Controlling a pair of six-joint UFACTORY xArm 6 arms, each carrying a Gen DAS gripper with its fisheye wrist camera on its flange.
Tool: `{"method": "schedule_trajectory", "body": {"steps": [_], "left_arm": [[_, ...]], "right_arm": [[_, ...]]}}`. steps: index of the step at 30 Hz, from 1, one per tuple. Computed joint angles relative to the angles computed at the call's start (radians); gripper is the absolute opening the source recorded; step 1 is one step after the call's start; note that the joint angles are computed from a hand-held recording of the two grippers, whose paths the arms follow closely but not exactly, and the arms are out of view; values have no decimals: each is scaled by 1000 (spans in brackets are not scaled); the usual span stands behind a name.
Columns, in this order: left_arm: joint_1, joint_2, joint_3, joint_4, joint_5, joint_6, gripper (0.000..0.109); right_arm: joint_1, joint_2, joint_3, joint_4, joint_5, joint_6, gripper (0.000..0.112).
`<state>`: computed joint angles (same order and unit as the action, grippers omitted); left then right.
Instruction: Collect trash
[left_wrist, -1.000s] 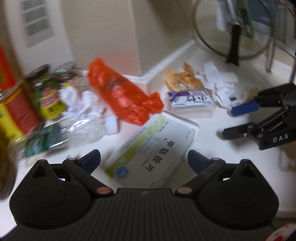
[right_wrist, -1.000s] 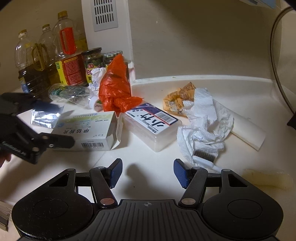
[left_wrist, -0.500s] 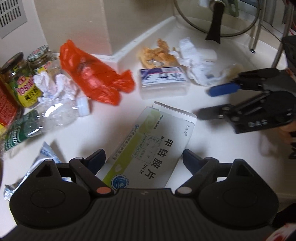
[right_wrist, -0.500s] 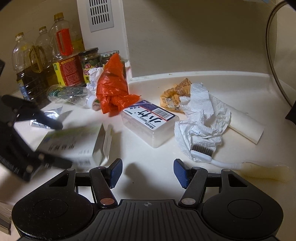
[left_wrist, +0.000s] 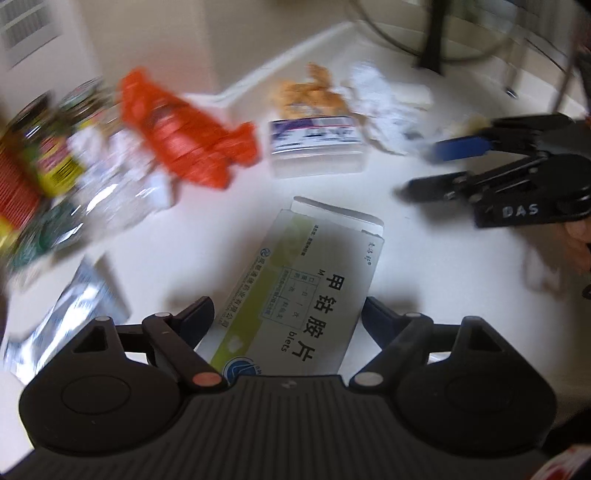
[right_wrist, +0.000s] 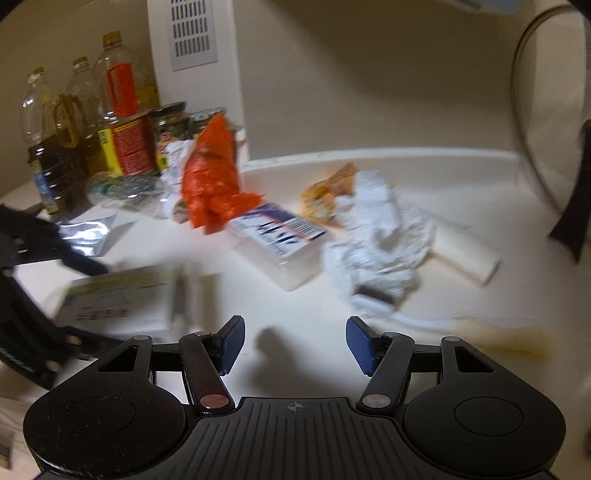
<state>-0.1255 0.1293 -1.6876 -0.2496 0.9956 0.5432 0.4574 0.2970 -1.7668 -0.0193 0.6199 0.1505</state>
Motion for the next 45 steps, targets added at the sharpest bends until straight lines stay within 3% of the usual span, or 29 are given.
{"method": "schedule_trajectory", "body": {"steps": [5,9,14,19,24,26,34,39,45], "left_arm": [[-1,-74,104,66,-92,-222,85],[2,-105,148,87,-143,-328,85],[-4,-110,154,103,-153,-358,85],[-11,-117,162,110,-151,-374,85],[-13,-133,181,108,-155,-381,85],[-11,-140,190,105,-165,-385,85],[-11,-188,239,99,-222,-405,85],[-8,-237,285,94,-252,-433,85],[1,-342,382,58,-261,-439,84]], "right_arm": [[-31,3,-11,-107,3,42,61],[-62,33,-59,-95,5,52,54],[-78,136,-217,-15,25,2,54],[-74,303,-462,44,141,-112,53],[-79,433,-669,71,248,-144,17],[-78,423,-660,61,232,-141,12],[-84,296,-501,109,5,-144,11],[-81,263,-503,144,-5,-110,11],[-28,88,-274,181,-32,-126,11]]}}
